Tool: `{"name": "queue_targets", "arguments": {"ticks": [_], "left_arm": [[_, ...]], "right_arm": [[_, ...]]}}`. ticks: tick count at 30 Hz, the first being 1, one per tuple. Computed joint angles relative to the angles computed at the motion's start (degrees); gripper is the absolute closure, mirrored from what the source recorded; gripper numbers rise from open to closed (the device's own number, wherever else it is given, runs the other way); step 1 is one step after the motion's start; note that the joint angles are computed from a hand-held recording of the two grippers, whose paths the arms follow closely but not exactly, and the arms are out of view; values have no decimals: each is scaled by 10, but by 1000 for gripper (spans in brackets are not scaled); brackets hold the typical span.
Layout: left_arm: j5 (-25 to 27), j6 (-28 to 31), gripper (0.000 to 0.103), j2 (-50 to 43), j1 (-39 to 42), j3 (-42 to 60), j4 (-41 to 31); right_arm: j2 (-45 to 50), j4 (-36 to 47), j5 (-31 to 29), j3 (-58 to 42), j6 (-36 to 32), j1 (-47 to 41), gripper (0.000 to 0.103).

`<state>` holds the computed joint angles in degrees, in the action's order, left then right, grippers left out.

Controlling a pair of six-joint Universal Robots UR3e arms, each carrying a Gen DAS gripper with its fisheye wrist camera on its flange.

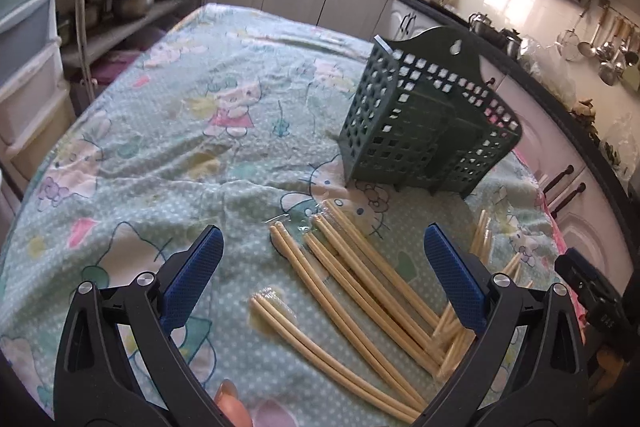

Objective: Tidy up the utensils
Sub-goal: 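Lower the left gripper onto wooden chopsticks and close while the right gripper closes on others, then lift the held chopsticks with both grippers and carry them over the green holder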

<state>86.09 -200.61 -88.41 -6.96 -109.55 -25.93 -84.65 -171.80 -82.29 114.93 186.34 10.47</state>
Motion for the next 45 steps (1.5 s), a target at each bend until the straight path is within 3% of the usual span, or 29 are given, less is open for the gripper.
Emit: {"name": "queue_targets", "arguments": {"ticks": [3,12,17,23,29,34,45], "left_arm": [[-24,1,13,-8,17,2,-12],[-140,-5,34,-11,93,-14,-48],[-208,-13,43,-15,138,-25,-65],[-235,-21,48,-28,157,-18,-70],[-220,-30,68,-55,149,8,-72],[-200,-34,89,-64,145,17,-76],[-188,-16,100,-36,147,9,-72]], "right_arm": [[12,27,15,-12,-1,-15,19],[47,104,80,-46,4,-62,44],[64,126,118,-58,9,-83,53],[80,138,131,-78,9,-91,62],[91,145,138,-91,8,-95,72],[96,143,141,-95,9,-97,86],[79,119,156,-94,7,-100,97]]}}
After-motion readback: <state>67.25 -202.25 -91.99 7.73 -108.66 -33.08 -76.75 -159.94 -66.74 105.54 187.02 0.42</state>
